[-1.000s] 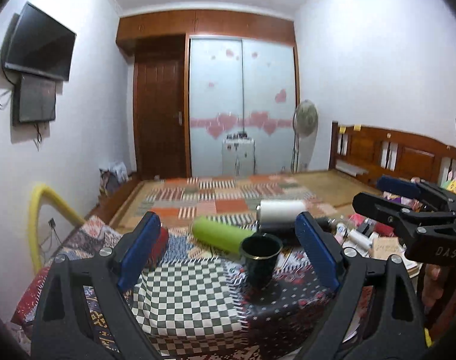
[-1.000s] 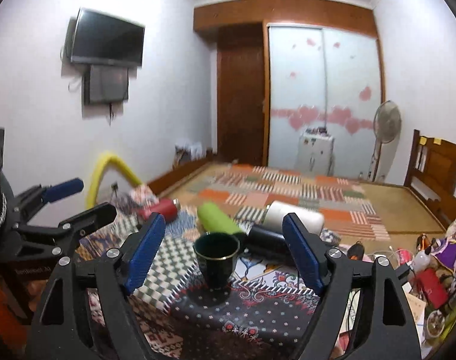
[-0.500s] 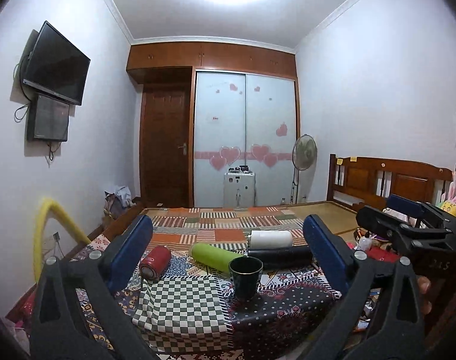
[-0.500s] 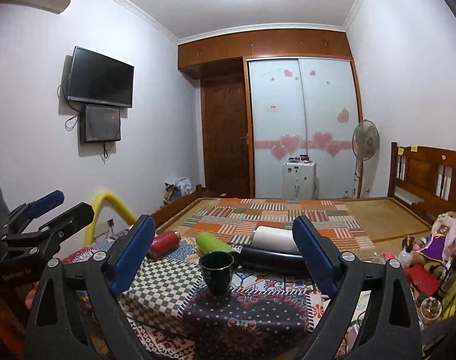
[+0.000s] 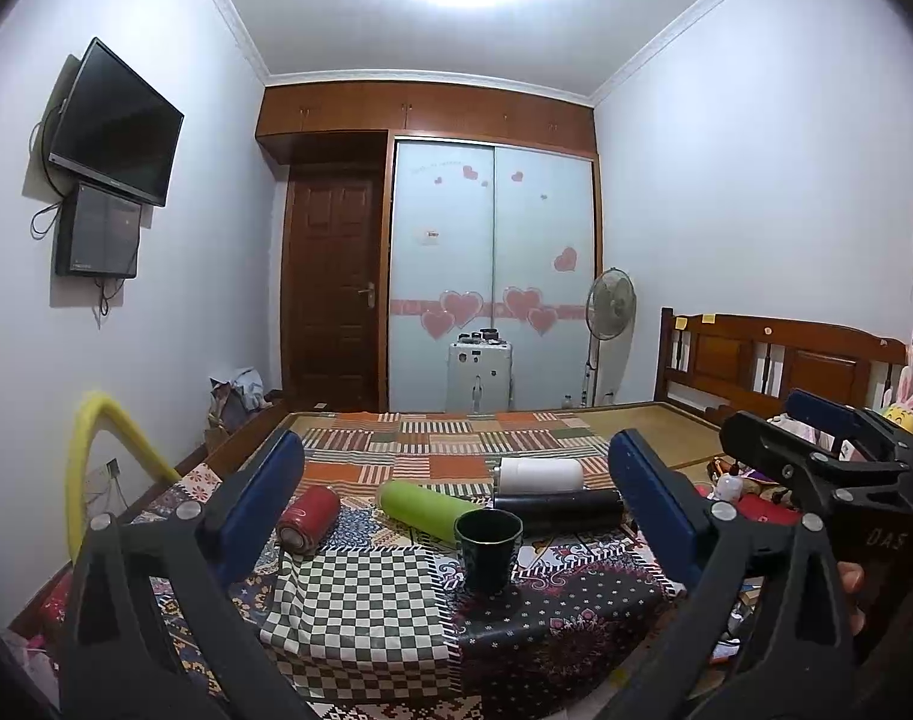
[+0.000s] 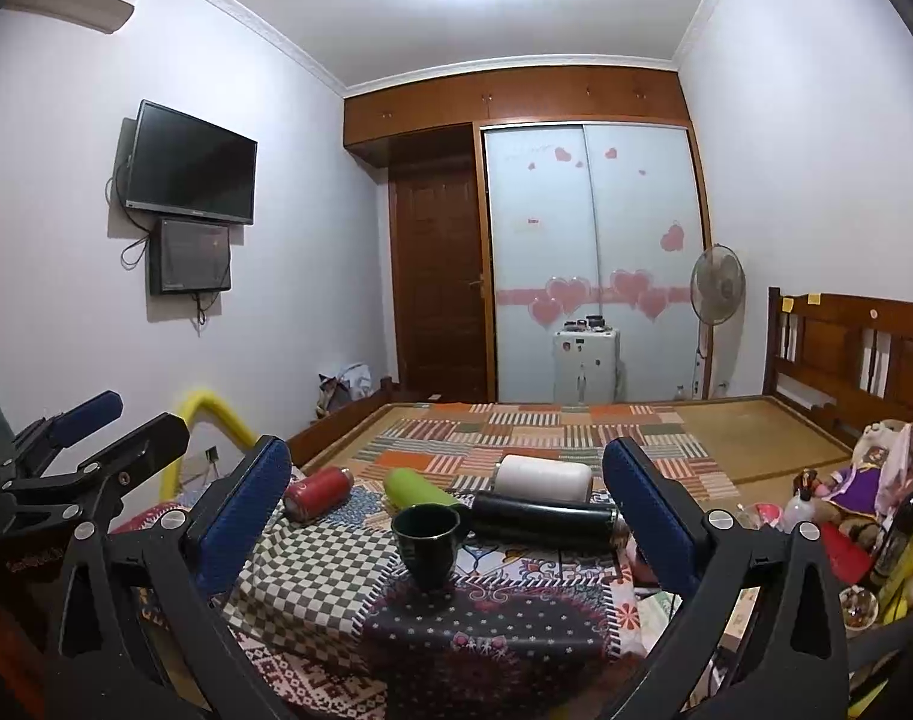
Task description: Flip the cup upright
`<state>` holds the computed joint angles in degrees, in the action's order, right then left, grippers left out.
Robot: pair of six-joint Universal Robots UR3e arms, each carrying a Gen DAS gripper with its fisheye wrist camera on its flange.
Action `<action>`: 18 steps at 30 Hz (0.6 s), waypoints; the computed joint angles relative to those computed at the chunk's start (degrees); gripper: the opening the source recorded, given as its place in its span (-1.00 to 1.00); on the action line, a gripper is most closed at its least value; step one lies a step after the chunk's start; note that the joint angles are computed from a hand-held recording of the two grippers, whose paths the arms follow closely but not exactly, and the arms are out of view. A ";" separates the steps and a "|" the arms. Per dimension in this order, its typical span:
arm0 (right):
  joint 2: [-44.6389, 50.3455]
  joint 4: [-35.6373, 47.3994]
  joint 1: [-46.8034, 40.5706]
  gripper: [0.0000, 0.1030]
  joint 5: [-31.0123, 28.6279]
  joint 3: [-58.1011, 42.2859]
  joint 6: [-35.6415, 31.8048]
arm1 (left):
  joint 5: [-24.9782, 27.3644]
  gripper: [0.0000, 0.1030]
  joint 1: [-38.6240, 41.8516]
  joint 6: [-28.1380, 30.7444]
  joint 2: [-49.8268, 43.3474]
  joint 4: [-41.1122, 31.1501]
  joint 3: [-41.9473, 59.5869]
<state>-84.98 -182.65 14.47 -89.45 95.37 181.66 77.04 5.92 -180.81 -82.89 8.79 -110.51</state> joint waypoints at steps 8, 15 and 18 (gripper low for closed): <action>-0.42 -0.41 0.08 1.00 -0.41 0.65 0.04 | 0.16 1.00 -0.04 -0.05 -0.70 0.42 0.11; -1.04 0.08 -0.34 1.00 -0.41 0.96 0.18 | 0.41 1.00 -0.53 -0.13 -1.76 0.34 0.85; -1.01 0.42 -0.35 1.00 -0.53 0.57 0.19 | 0.94 1.00 -1.06 -0.05 -2.26 -0.10 1.36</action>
<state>-85.99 -182.23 14.12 -89.98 95.94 181.86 77.98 4.86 -180.86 -85.14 8.69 -109.15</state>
